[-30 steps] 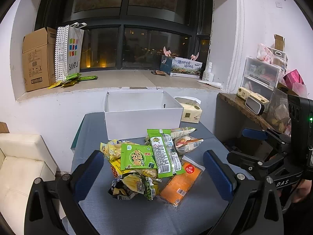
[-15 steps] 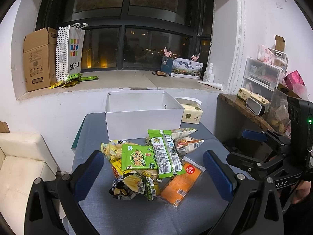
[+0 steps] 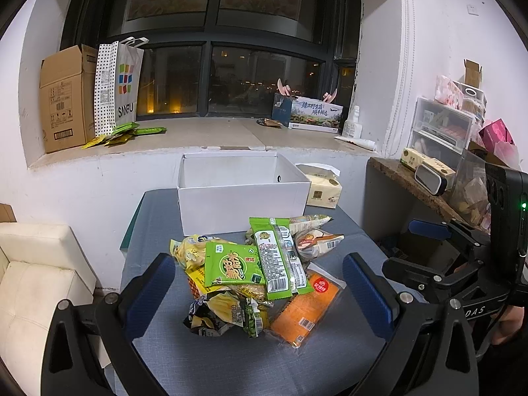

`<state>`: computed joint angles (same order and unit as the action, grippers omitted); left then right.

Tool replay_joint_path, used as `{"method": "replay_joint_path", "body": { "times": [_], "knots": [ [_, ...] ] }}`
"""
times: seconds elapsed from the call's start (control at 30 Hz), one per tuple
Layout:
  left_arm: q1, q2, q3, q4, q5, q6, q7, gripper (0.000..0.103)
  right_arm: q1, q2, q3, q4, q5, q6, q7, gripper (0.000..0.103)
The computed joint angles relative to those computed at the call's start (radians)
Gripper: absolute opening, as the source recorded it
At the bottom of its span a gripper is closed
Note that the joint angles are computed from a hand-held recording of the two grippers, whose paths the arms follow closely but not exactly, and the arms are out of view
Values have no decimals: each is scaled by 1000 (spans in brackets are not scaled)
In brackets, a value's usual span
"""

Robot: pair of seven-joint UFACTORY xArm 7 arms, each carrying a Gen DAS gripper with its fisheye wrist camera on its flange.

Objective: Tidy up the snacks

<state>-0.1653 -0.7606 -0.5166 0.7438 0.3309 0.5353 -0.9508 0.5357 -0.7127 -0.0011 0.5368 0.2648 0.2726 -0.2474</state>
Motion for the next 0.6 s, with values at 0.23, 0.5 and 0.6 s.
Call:
{"method": "replay_joint_path", "body": {
  "times": [0.23, 0.5, 0.6],
  "knots": [
    [-3, 0, 3, 0, -1, 2, -2, 103, 3, -1, -4, -2, 2, 2, -1, 103],
    [-7, 0, 5, -2, -2, 0, 1, 103, 6, 4, -3, -3, 4, 1, -2, 103],
    [-6, 3, 3, 1, -1, 4, 1, 103, 13, 4, -7, -3, 6, 1, -8, 103]
  ]
}}
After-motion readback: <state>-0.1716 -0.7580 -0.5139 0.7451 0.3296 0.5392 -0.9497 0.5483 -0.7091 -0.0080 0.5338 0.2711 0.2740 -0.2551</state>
